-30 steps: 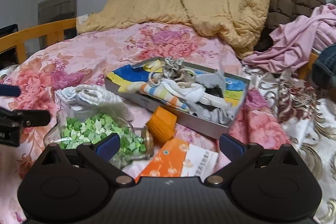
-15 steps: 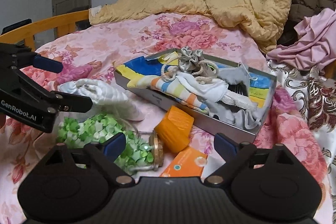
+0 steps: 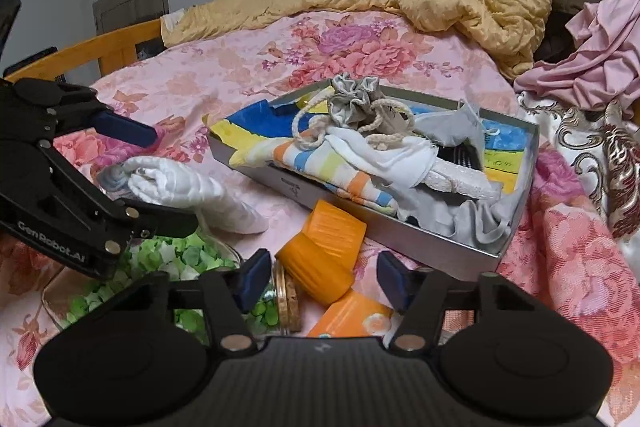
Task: Organize soft objects
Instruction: 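Grasp the white textured cloth with the left gripper while the right grasps the orange strap, then carry the white cloth and orange strap in both grippers over the tray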
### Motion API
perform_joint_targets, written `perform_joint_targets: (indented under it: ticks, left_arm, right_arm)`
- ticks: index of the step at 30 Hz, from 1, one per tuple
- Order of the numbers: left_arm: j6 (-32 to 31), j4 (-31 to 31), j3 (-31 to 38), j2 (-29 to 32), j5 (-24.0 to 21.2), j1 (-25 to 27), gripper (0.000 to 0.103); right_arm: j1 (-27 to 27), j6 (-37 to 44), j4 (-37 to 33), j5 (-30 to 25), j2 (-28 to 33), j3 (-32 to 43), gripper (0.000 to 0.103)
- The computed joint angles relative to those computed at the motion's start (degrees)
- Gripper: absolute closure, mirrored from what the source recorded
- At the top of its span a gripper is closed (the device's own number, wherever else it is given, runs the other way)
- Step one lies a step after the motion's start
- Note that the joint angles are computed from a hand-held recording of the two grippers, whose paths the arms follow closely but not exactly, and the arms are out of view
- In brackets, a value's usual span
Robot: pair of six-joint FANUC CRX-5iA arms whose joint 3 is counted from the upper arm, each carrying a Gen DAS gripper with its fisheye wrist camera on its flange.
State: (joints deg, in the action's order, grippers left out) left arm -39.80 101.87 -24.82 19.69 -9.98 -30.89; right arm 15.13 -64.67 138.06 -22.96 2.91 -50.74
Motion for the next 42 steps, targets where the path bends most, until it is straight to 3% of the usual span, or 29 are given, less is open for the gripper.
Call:
perform_joint_targets:
  ticks: [6, 11, 15, 22, 26, 29, 36, 38, 42]
  left_arm:
    - [19.44, -21.60, 2.71, 1.45, -5.25, 5.96, 0.017]
    - [27.66, -28.86, 4.59, 2.28, -8.98, 8.50, 0.026]
    - [29.73, -30.76, 5.18, 2.56, -11.33, 9.42, 0.035]
    - [38.53, -39.78, 8.68, 3.72, -15.42, 11.67, 0.064]
    - [42.75, -44.44, 10.09, 3.91, -15.30, 12.12, 0.078]
    - [44.17, -45.24, 9.86, 3.62, -13.70, 11.76, 0.085]
    - [40.31, -35.44, 6.56, 1.89, -8.09, 8.65, 0.089]
    - [38.69, -32.08, 5.66, 1.35, -6.97, 7.59, 0.089]
    - [39.42, -28.01, 4.61, 0.57, -6.41, 6.43, 0.090]
  right_arm:
    - [-2.33, -4.29, 5.65, 2.50, -0.38, 0.74, 0.054]
    - [-2.80, -5.40, 7.16, 3.02, -0.40, 1.02, 0.056]
    - [-2.33, -4.79, 6.43, 2.63, -0.26, 0.99, 0.058]
    - [-1.96, -4.66, 6.18, 2.30, -0.11, 1.03, 0.061]
    - [-2.24, -5.20, 6.85, 2.57, -0.17, 1.10, 0.062]
    - [-2.26, -5.32, 6.90, 2.56, -0.18, 1.10, 0.063]
    - [-2.82, -7.19, 8.05, 2.67, -1.08, 0.80, 0.066]
    - [-2.85, -7.04, 8.12, 2.83, -1.20, 0.78, 0.082]
    - [-2.47, -6.71, 7.65, 2.12, -1.61, 0.35, 0.085]
